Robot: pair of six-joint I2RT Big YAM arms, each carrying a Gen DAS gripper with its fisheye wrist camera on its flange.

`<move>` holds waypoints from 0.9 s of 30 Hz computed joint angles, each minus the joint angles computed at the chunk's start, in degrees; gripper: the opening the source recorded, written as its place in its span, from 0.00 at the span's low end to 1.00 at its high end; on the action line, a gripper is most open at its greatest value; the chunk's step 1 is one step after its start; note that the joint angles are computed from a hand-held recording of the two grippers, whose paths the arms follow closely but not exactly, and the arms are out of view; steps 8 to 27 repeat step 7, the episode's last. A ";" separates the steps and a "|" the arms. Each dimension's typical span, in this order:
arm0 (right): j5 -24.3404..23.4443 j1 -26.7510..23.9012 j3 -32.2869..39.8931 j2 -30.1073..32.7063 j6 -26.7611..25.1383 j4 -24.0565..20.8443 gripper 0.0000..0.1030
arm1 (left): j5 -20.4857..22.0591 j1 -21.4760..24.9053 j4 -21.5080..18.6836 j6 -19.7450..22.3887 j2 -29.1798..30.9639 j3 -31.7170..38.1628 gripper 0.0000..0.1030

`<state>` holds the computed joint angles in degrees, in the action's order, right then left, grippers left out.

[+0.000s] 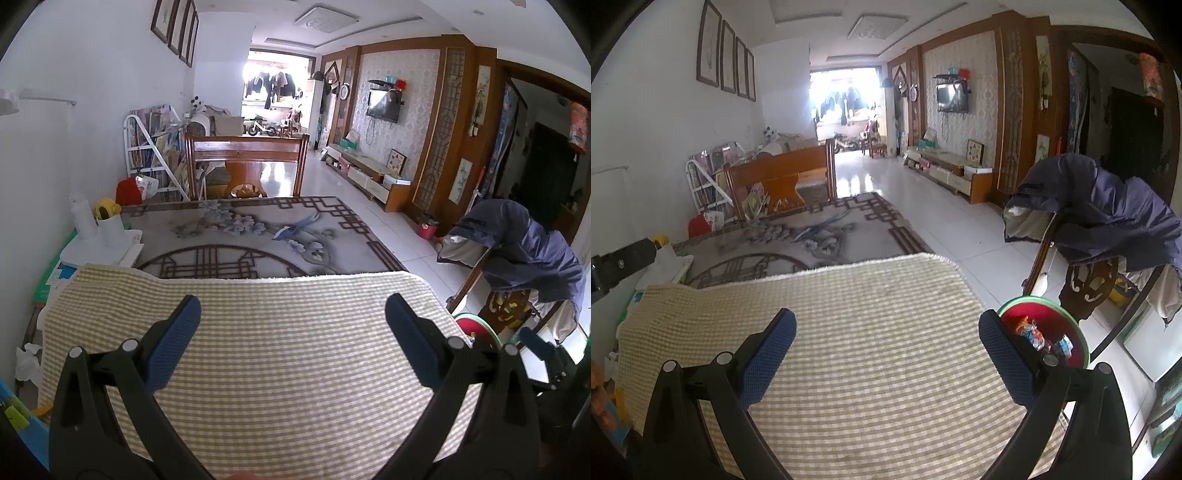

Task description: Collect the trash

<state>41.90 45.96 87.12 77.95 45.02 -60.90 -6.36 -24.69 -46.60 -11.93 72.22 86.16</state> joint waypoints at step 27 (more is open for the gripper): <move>-9.48 -6.93 -3.86 4.05 -6.41 4.18 0.93 | -0.42 0.63 -3.23 -1.96 0.21 -1.25 0.95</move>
